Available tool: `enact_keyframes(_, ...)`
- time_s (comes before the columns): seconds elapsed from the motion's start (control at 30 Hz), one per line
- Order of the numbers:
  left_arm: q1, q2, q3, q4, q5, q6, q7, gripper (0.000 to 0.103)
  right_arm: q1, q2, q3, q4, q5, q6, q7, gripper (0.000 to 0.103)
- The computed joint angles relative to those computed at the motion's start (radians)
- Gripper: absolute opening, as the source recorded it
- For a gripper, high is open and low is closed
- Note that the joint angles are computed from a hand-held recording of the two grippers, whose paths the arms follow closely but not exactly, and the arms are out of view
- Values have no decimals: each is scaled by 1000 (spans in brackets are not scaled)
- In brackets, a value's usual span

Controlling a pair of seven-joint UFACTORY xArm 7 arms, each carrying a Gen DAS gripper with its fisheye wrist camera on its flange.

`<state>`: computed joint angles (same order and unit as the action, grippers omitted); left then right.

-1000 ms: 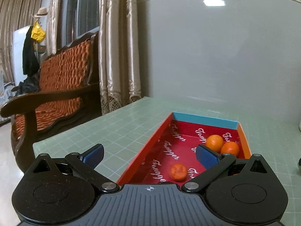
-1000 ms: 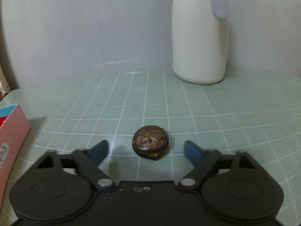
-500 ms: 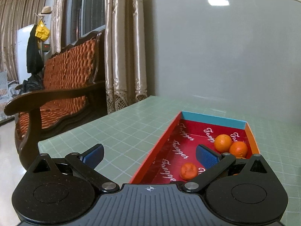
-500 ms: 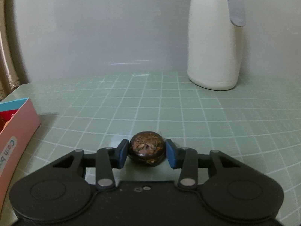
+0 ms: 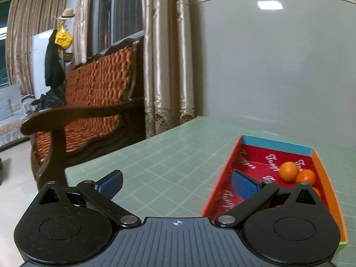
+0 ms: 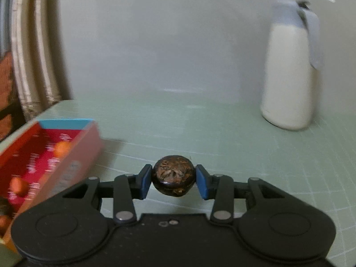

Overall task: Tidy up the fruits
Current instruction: 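Lift the brown fruit with the right gripper and carry it over the box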

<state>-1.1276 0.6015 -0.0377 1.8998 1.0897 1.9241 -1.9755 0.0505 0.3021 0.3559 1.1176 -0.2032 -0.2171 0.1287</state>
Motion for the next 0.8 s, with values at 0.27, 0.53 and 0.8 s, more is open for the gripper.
enact_keyframes(0.27, 13, -97, -45, -136, -36, 50, -107, 103, -269, 34, 389, 18, -205, 17, 47, 40)
enact_keyframes(0.53, 63, -184, -113, -256, -62, 49, -206, 103, -205, 73, 463, 42, -172, 100, -64, 40)
enact_keyframes(0.8, 91, -201, -144, -283, -53, 18, -204, 103, -159, 37, 437, -2, -77, 135, -141, 42)
